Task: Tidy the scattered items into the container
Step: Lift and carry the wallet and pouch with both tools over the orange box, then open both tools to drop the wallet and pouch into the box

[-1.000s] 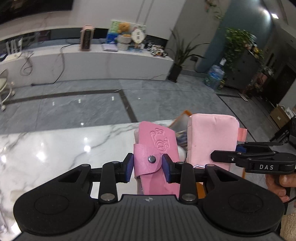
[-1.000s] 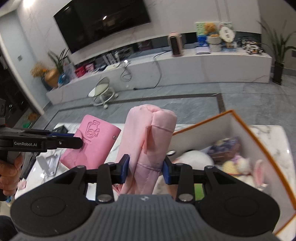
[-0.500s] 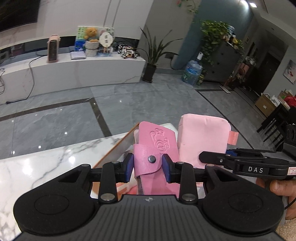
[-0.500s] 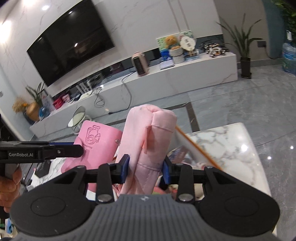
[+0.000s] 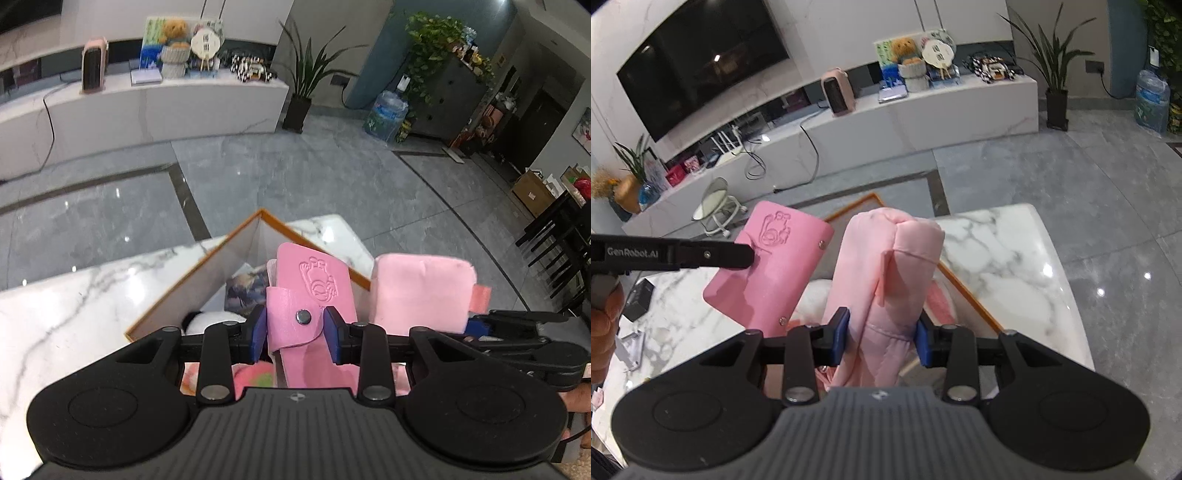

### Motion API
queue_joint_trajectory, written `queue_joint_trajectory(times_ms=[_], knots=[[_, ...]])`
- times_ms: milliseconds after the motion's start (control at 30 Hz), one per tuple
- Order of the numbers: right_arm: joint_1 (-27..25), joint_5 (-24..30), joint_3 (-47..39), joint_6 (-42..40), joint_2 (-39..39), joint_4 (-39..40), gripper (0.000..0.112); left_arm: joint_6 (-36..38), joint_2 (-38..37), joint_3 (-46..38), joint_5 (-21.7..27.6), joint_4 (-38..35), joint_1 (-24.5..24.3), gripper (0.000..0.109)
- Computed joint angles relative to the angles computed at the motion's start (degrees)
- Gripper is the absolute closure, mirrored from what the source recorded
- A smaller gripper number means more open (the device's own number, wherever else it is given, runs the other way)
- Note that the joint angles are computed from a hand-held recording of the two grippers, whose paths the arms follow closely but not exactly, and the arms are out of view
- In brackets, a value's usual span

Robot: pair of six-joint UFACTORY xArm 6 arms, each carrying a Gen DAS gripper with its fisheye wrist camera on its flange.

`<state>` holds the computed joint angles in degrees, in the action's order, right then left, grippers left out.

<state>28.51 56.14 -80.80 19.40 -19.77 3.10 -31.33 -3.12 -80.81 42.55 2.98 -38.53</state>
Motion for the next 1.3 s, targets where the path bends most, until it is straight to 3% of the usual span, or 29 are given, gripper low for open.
queue_joint_trajectory(times_ms=[367, 500, 667, 1133, 1300], knots=[[1.0, 2.2, -1.3, 0.0, 1.9, -2.1, 0.072, 1.1, 2.6, 0.2, -0.8, -1.7, -0.3, 0.070], [1.8, 3.4, -1.6, 1.0, 2.3, -3.8, 0.065, 1.5, 3.3, 0.4, -0.6, -3.3, -0.2, 0.070], [1.5, 3.1, -1.8, 1.2, 2.4, -3.9, 0.063, 1.4, 2.9, 2.2, -2.8, -5.1, -0.1, 0.070], [2.7, 3.3, -4.1, 0.8, 4.1, -4.3, 0.063, -0.8, -1.3, 4.9, -2.0, -1.2, -0.4, 0.070], [4.9, 3.4, -6.3, 1.7, 5.8, -5.3, 0.063, -2.9, -6.2, 7.9, -0.6, 1.9, 0.1, 0.055]])
